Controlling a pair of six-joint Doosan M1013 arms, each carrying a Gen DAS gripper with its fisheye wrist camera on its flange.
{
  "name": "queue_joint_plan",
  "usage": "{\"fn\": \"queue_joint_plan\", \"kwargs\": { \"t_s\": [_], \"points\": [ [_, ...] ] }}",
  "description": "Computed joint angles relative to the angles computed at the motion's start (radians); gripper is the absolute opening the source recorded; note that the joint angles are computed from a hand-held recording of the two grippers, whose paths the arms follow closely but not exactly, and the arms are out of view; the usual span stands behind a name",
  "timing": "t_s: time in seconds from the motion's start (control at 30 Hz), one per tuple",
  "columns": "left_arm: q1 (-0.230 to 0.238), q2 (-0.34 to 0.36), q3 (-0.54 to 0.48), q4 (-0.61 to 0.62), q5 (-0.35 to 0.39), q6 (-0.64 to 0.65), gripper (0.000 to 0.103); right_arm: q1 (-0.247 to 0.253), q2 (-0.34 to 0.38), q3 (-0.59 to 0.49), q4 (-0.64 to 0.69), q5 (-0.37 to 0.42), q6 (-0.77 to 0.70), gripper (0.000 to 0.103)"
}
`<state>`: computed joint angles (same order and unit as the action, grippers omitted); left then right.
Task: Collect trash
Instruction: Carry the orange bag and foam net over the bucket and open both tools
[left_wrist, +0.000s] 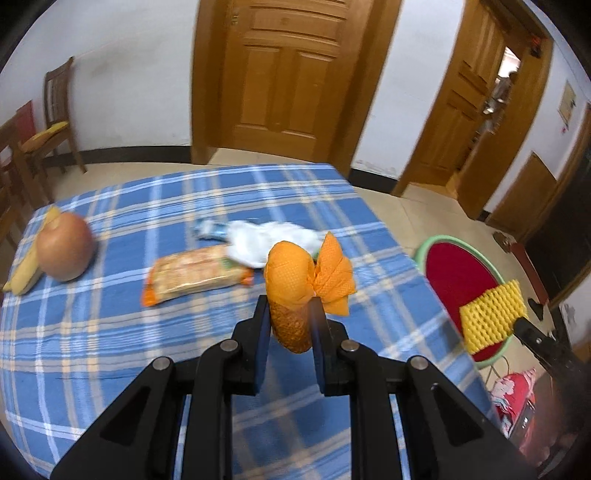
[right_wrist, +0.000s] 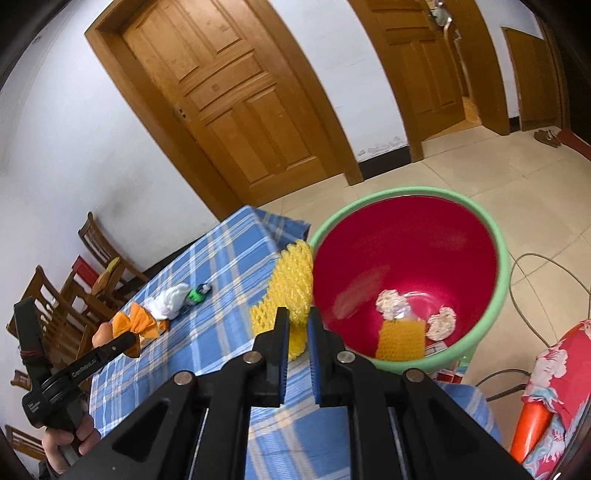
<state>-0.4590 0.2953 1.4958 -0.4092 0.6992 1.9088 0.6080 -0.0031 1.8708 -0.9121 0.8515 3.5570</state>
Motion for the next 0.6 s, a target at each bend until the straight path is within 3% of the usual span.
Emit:
{"fn": "queue_joint_plan", "kwargs": {
  "t_s": [0.6],
  "points": [
    [-0.14,0.057,-0.081,-0.047,0.115,0.132,0.02,-0.04,-0.06,0.094,0.009,0.065,0.104,0.012]
  ]
}}
